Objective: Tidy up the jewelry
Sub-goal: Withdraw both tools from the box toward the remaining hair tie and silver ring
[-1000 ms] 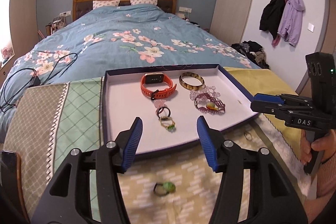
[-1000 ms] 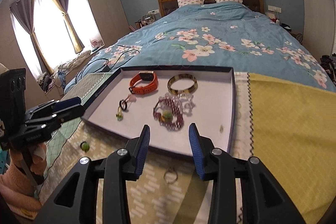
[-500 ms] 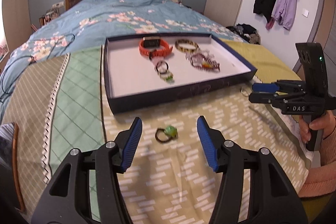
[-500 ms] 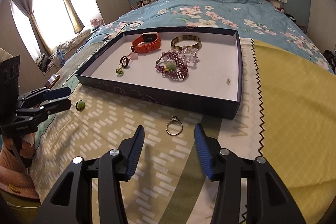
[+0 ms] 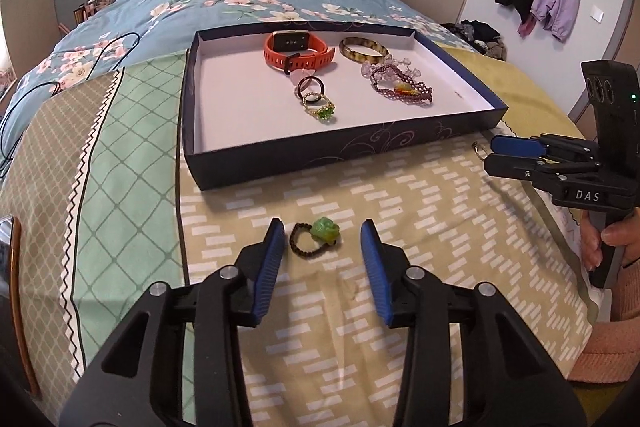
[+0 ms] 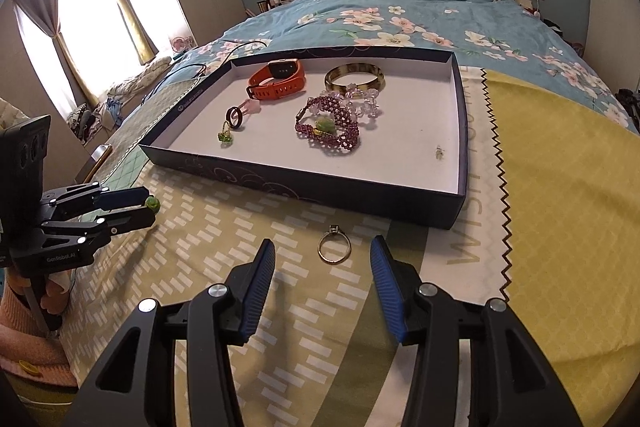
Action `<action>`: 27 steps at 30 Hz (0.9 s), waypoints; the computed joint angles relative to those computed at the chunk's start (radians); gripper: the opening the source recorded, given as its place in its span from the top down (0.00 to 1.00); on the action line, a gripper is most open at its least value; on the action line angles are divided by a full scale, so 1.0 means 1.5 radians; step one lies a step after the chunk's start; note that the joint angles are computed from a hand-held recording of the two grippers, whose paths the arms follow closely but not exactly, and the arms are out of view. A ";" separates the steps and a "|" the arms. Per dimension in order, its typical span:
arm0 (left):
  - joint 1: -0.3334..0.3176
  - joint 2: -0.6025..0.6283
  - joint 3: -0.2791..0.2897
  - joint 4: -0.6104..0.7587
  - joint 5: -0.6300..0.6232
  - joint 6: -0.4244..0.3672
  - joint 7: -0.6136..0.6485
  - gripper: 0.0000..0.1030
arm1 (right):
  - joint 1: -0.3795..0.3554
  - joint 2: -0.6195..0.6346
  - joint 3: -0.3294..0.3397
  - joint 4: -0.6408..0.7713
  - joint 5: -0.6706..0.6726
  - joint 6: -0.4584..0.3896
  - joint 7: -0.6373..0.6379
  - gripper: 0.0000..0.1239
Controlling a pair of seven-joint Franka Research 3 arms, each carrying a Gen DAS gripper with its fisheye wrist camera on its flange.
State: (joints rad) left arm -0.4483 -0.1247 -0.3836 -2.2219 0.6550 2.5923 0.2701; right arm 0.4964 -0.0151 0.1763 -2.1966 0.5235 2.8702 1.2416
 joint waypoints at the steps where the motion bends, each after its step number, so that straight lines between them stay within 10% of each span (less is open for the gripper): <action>1: -0.002 0.000 -0.001 0.001 -0.002 -0.002 -0.002 0.62 | 0.000 0.000 0.000 0.000 0.000 0.000 0.000 0.62; 27: -0.004 0.030 0.004 0.031 0.012 -0.007 0.028 0.72 | -0.001 0.001 0.001 0.000 -0.049 0.002 0.044 0.63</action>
